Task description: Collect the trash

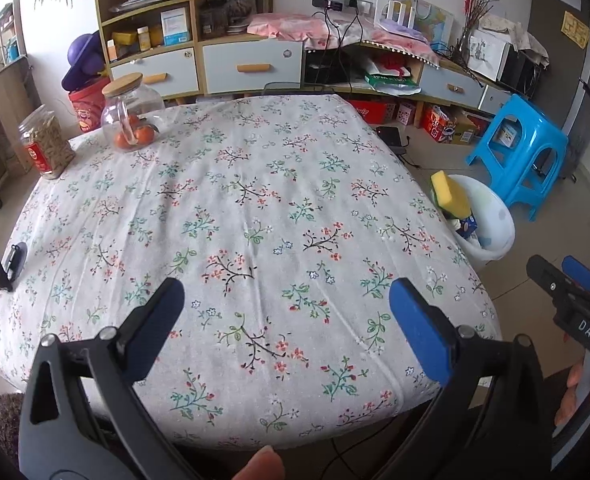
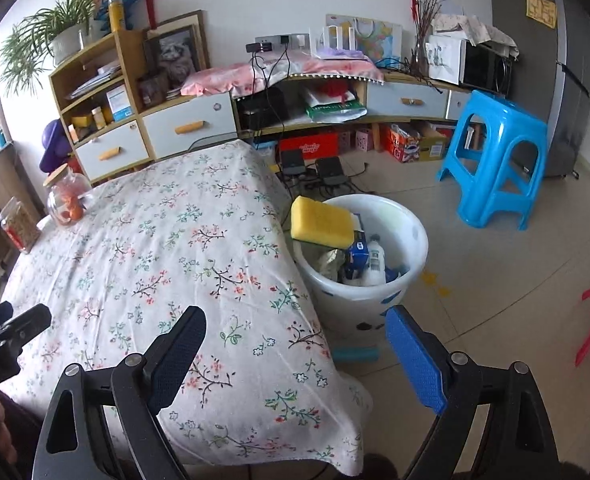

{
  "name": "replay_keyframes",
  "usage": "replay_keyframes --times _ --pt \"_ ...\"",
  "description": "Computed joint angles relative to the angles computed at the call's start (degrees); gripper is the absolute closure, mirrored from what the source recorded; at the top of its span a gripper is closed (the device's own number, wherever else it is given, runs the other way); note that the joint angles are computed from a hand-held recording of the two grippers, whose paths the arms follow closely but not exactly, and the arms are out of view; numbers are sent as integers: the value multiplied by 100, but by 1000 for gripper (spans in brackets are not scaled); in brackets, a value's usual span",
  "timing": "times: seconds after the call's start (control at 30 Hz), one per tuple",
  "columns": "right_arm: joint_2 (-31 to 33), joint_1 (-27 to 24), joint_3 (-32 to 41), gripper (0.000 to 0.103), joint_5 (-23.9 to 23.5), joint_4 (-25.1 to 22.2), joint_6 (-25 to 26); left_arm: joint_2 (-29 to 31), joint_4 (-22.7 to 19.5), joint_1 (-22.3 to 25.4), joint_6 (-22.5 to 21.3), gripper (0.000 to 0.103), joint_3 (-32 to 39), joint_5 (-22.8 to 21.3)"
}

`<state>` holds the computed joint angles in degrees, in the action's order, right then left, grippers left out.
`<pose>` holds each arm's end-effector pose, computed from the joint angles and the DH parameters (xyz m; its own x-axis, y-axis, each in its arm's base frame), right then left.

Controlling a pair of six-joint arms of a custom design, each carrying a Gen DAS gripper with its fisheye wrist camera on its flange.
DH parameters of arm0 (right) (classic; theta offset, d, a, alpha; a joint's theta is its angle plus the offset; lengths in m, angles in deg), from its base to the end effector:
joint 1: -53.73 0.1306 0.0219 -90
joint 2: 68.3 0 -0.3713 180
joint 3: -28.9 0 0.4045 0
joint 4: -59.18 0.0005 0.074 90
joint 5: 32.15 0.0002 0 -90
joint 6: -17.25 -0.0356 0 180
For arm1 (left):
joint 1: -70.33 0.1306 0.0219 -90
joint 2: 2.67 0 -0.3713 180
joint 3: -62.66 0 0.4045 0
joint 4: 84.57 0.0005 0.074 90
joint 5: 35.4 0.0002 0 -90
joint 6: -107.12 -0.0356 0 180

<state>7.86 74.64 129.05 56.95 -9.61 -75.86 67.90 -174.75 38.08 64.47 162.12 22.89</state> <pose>0.3552 0.1358 0.5782 -0.6772 -0.2007 -0.7079 -0.3310 0.9423 0.0495 0.2655 -0.1460 0.5846 -0.6794 -0.3112 -0.6645 -0.3827 0.9230 -0.0410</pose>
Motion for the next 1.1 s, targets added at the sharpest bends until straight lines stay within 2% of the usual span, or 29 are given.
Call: replay_keyframes --times 1.1 --pt "2 65 1 10 -13 -15 18 -70 -26 23 54 1 -63 7"
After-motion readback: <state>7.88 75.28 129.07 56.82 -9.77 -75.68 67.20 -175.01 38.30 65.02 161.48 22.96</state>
